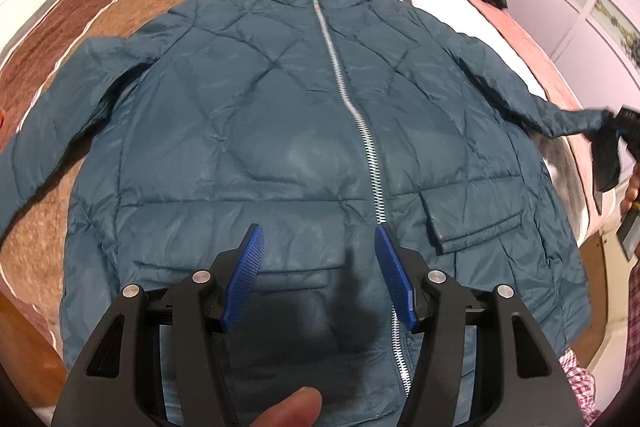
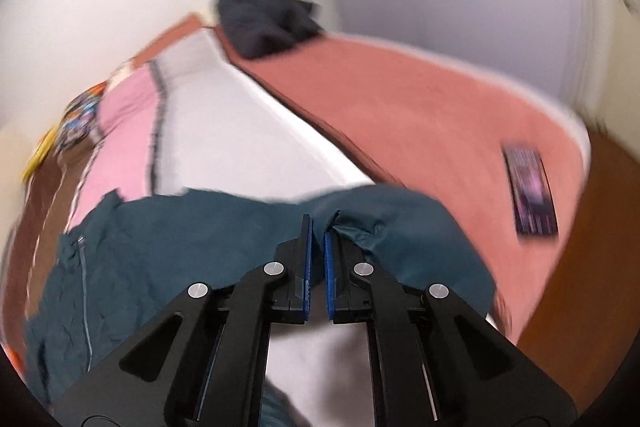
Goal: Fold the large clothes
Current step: 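Carry the sleeve across the jacket chest with the right tool, then release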
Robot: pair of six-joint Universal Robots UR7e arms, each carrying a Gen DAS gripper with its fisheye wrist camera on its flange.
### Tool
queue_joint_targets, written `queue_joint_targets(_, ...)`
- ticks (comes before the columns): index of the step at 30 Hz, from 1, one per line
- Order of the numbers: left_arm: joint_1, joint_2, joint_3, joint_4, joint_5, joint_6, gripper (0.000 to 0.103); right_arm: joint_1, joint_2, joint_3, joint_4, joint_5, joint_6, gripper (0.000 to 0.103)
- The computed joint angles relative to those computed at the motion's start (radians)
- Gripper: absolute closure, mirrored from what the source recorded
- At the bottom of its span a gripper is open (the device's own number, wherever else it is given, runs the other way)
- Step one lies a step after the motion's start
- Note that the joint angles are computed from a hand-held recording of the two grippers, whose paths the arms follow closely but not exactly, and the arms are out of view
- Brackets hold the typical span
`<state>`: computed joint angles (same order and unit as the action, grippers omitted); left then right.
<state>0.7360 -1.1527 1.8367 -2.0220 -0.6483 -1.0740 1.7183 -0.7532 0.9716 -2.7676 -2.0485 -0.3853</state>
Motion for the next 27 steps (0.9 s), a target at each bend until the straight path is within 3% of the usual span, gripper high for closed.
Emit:
queue_joint_targets(6,0.0,-0.06,0.052,-0.019,0.016,-0.051,0.046,0.087,0.076,-0.078,0.077,0.198,-0.197,0.097)
queue_joint_targets(12,-0.002,-0.123,0.101,-0.006,0.029,-0.119,0.046,0.162,0.162,-0.1,0.198,0.308,-0.356,0.097)
queue_joint_targets(17,-0.006,-0.18,0.138,0.034,0.042,-0.188,0.046,0.196,0.232,-0.082,0.277,0.321,-0.433,0.098)
queue_joint_targets(25,0.004,-0.226,0.165,0.057,0.044,-0.233,0.046,0.214,0.341,-0.085,0.38,0.19,-0.383,0.097)
queue_joint_targets(27,0.008,-0.229,0.167,0.055,0.044,-0.231,0.046,0.203,0.349,-0.113,0.47,0.187,-0.334,0.094)
